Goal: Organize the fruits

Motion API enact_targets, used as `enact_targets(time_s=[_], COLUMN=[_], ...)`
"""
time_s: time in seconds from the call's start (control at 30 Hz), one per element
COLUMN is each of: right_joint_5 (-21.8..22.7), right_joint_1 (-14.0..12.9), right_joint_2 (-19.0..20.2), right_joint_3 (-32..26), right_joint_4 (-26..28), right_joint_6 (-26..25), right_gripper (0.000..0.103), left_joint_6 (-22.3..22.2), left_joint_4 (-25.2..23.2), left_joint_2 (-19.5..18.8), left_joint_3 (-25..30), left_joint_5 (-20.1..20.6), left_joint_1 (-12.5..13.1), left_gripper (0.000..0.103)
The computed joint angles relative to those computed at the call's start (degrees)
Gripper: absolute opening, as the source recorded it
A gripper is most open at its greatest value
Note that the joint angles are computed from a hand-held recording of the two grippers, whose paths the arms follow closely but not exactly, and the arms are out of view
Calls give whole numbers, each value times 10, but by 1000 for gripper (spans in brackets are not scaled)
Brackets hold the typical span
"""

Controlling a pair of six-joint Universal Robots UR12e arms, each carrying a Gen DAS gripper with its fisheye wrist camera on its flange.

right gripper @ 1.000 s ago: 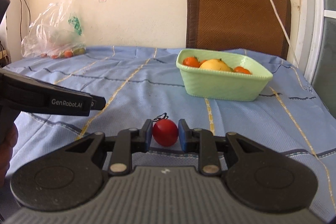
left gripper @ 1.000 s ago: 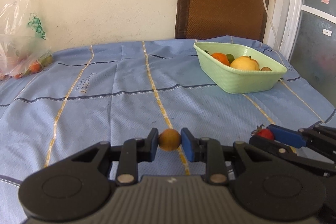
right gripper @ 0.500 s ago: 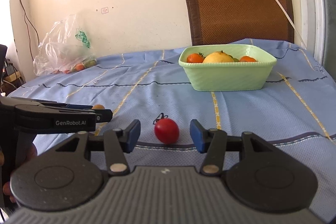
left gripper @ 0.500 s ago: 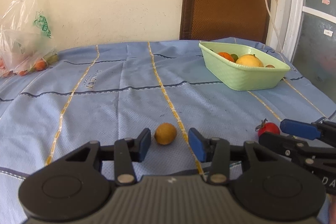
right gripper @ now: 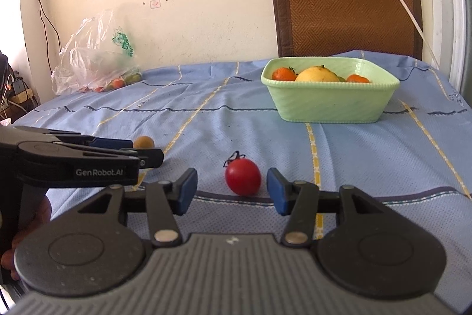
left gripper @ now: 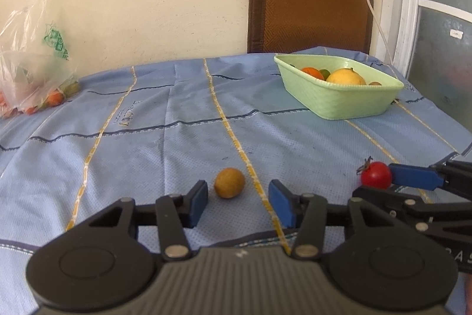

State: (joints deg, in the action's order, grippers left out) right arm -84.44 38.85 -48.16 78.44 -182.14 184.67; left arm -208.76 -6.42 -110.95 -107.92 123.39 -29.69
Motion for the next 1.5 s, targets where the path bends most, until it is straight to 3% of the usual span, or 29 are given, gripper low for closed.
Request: enact_targets(time_s=[0.33,0.6,1.5], right_joint_5=[-4,1,19], right_joint_1=[-1,-2,-6], right_joint_2=[0,0,-2], right_joint_3=[-1,-1,1], right_joint_4=[4,5,8], right_joint_6=[0,-2,-4], right_gripper=[55,55,55], left_joint_6=[-7,-26,-44], left_joint_4=[1,1,14], left_joint_2=[1,2,7], left_joint_3=[-2,-5,-13], left_joint_5=[-4,17,-5], left_joint_1=[2,-1,4], left_gripper=[48,48,53])
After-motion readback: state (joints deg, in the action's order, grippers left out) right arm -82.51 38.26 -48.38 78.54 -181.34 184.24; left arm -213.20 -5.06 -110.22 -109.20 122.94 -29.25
